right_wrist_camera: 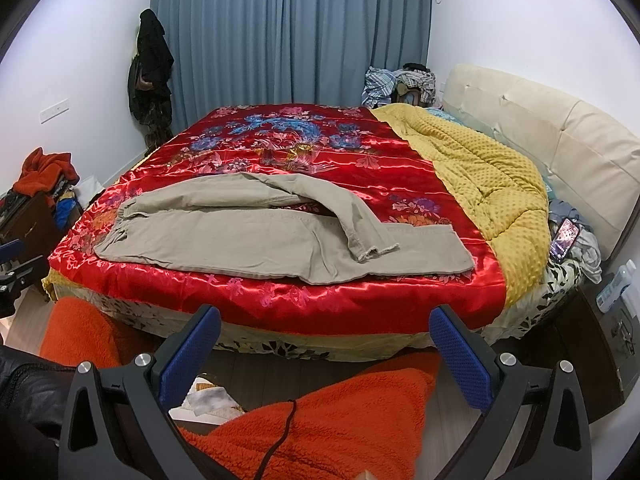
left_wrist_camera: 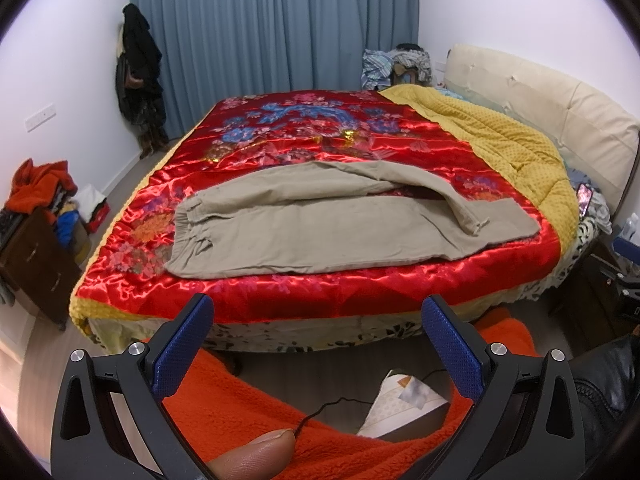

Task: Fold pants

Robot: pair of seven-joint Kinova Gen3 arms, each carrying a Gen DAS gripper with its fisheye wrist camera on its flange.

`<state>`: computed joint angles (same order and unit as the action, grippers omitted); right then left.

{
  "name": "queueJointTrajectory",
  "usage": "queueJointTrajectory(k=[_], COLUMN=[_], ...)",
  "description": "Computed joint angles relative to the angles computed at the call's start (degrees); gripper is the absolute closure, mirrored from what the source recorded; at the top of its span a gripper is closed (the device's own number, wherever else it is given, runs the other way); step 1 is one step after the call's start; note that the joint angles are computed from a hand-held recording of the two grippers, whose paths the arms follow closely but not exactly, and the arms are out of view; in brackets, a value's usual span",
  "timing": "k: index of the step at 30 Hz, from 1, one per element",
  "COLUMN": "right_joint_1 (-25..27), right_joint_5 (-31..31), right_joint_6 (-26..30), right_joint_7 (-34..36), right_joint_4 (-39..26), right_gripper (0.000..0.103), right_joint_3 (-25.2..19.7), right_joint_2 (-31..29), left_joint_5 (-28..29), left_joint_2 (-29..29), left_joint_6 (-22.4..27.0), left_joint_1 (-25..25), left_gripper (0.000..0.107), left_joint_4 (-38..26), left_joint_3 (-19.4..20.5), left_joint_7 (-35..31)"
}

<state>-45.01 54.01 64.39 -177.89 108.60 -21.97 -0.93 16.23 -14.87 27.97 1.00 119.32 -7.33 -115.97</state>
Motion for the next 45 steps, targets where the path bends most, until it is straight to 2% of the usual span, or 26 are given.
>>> queueJointTrajectory(k=[7, 12, 19, 28, 40, 45], right_joint_1=[0.2, 0.4, 0.6, 0.4, 0.5, 0.8], right_joint_5=[0.0, 0.1, 0.2, 0.7, 0.2, 0.2], right_joint_6=[-0.1, -0.1, -0.5, -0.8, -1.2, -2.9], right_joint_7=[0.0, 0.1, -0.4, 0.0, -0.1, 0.2], right_joint_4=[-0.1, -0.2, -0.3, -0.3, -0.2, 0.4], right_gripper=[0.0, 0.0, 0.0, 0.0, 0.0, 0.0], right_joint_3=[0.3, 0.3, 0.4, 0.7, 1.0, 1.2], right_joint_2=[0.0, 0.0, 0.1, 0.5, 0.6, 0.4], left_joint_5=[-0.1, 1.5, -3.1, -8.3, -12.4, -10.5], left_joint_2=[-0.2, 0.3, 1.3, 3.6, 4.3, 5.0], left_joint_6=[-0.1, 1.8, 3.5, 5.9, 7.1, 8.0], left_joint_1=[0.0, 0.1, -4.0, -5.7, -5.0, -4.5], left_gripper=[0.005, 0.005, 0.005, 0.005, 0.005, 0.005], left_joint_4=[0.6, 0.0, -1.5, -3.7, -4.7, -5.2], left_joint_3=[-0.1, -2.3, 1.9, 4.4, 5.6, 4.1], left_joint_7=[0.2, -1.7, 4.0, 10.9, 15.0, 13.2])
